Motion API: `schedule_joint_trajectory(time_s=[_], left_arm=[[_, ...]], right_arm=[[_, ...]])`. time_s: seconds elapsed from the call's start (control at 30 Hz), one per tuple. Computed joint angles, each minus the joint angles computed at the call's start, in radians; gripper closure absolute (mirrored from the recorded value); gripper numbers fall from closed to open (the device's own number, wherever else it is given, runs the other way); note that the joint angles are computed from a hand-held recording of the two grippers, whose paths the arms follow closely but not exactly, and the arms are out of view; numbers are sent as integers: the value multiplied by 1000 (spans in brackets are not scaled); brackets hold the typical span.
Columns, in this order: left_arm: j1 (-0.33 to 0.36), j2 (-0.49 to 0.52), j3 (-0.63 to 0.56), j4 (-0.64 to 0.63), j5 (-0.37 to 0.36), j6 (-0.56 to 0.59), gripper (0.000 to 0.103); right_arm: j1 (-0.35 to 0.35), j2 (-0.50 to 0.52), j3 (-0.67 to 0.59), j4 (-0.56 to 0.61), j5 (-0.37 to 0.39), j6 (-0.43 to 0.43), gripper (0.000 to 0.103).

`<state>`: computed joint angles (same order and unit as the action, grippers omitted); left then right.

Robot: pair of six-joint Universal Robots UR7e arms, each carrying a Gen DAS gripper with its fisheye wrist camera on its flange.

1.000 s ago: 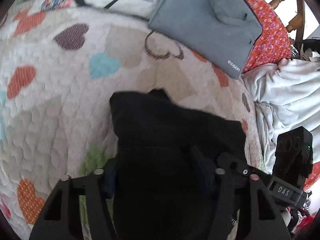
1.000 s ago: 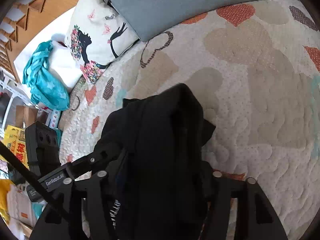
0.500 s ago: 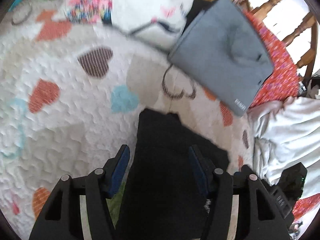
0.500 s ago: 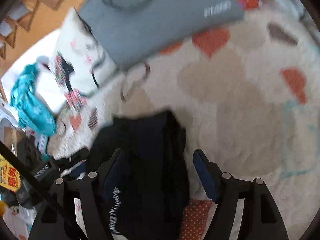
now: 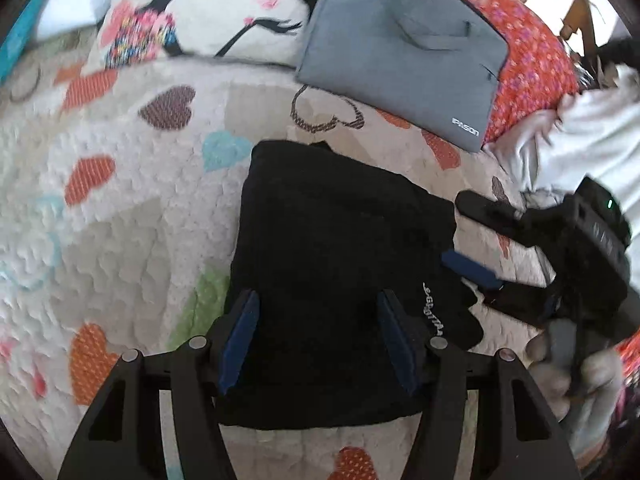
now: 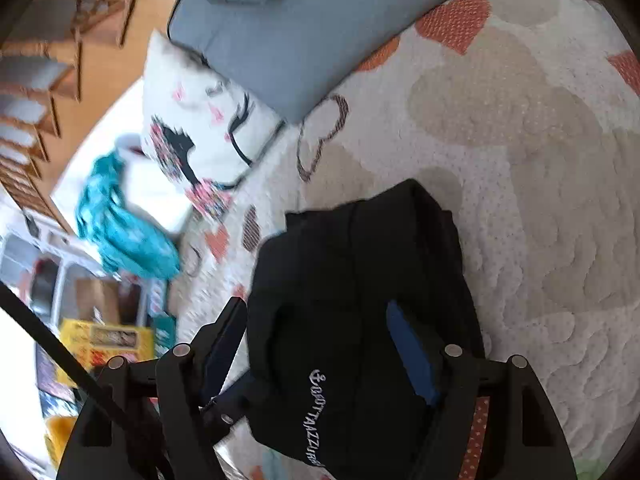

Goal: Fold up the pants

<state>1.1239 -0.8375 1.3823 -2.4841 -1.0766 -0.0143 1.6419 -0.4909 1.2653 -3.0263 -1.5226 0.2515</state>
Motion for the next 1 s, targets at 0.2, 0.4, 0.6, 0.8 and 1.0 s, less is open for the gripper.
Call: schedule_joint_trajectory(time_s=[0.2, 0.4, 0.6, 0.8, 1.0], left_arm=[[-14, -69, 73, -97, 12, 30, 43], [-81, -129, 221, -434, 163, 150, 43], [-144, -191, 384, -812, 245, 325, 13], [-158, -209, 437, -948, 320, 373, 2], [-145, -208, 415, -788, 368, 283, 1]], right_arm=[[36, -48, 74, -88, -135, -73, 23], [43, -108, 209, -196, -177, -57, 23], [117, -132, 304, -324, -298, -198, 22], [169, -110, 346, -382, -389, -276, 19], [175, -86, 333, -333, -432, -274, 19]])
